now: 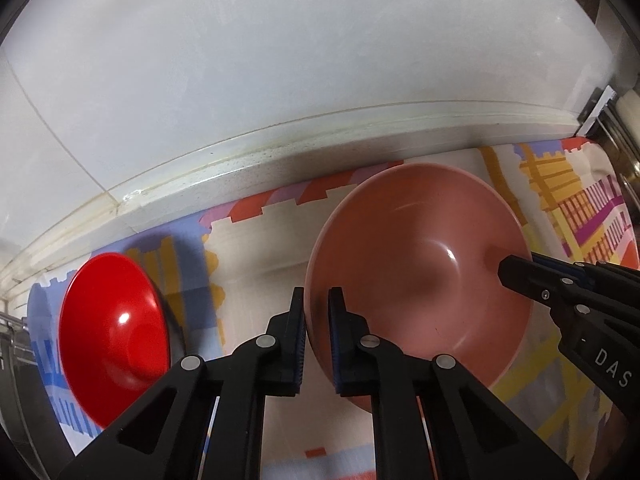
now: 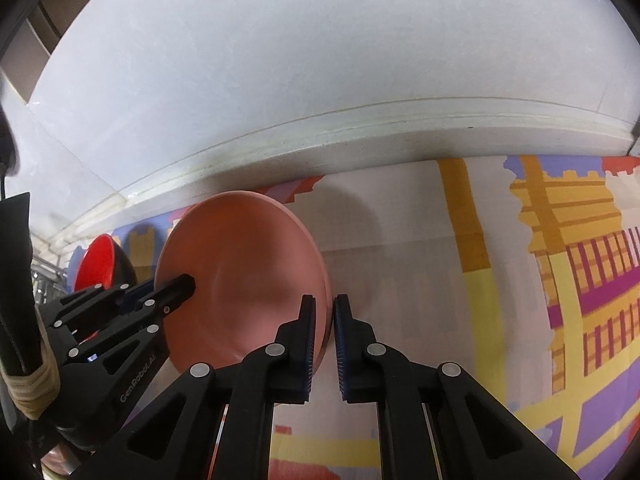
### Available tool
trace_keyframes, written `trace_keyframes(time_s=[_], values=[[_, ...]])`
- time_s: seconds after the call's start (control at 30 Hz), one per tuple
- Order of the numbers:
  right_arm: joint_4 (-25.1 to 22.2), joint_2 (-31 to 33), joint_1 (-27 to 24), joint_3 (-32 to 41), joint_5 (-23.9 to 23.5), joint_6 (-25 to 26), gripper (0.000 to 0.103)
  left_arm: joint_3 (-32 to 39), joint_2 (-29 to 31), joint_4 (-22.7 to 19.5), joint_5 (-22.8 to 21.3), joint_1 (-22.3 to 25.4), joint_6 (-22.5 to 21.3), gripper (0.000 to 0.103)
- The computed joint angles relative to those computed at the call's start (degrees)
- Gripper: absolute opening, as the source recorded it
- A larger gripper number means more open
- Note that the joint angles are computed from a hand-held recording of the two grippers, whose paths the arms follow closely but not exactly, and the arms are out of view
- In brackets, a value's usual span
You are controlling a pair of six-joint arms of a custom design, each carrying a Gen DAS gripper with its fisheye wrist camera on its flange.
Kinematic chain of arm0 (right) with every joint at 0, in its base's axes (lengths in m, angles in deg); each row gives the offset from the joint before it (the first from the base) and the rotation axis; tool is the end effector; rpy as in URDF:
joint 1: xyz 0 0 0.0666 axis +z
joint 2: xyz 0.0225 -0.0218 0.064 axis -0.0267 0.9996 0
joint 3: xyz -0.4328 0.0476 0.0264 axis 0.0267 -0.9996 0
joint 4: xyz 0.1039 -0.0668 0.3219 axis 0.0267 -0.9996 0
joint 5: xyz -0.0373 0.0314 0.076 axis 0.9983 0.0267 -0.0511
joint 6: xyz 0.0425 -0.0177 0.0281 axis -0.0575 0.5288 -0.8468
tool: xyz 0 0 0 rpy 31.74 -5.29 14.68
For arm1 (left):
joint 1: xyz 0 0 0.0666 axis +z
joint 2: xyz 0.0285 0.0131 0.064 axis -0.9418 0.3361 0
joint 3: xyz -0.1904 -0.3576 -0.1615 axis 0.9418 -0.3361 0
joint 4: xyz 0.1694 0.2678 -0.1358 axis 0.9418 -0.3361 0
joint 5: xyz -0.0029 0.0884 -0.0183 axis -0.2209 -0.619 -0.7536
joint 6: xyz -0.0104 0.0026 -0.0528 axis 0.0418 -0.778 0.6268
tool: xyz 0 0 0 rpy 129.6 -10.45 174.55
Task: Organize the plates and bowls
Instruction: 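Close both grippers on the rim of the pink bowl, then lift the pink bowl with both grippers and carry it toward the plate stack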
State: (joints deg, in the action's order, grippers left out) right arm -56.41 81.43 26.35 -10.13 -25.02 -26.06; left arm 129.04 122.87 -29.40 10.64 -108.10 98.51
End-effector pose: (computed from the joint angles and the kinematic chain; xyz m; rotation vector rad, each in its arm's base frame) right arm 0.3166 0.1622 0.3546 0.3565 2.6207 0.2581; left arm 0.3764 -0.2865 0.3545 0.6130 2.6118 -0.0989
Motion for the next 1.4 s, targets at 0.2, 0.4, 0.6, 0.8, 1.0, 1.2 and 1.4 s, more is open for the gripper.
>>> trace_keyframes(time_s=[0.2, 0.4, 0.6, 0.8, 1.0, 1.2, 1.4], values=[[-2.2, -1.8, 1.9, 0.5, 1.0, -2.7, 0.011, -1.5, -3.6, -1.4, 1.0, -0.8, 0.7, 0.012], [-7.6, -7.0, 4.3, 0.2, 3.1, -4.8, 0.011, -2.6, -7.3, -2.7, 1.9, -2.7, 2.5, 0.012], [-11.3, -10.8, 7.4, 0.1, 5.1, -7.8, 0.011, -4.2, -11.1, -3.1, 1.5, -5.0, 4.2, 0.012], [-15.2, -14.8, 11.8, -0.4, 8.1, -12.2, 0.011, -6.7, -15.1, -3.7, 1.8, -7.7, 7.2, 0.013], [-20.5, -18.1, 18.9, -0.6, 12.3, -19.2, 0.011, -9.2, -18.7, -4.2, 1.5, -11.1, 9.9, 0.014], [-26.5, -19.9, 26.9, 0.0, 16.1, -27.4, 0.011, -11.5, -22.2, -4.7, 2.0, -14.1, 12.9, 0.015], [-31.7, -20.7, 34.8, 0.3, 18.9, -36.1, 0.011, -13.3, -24.2, -5.4, 1.7, -17.2, 15.0, 0.017]])
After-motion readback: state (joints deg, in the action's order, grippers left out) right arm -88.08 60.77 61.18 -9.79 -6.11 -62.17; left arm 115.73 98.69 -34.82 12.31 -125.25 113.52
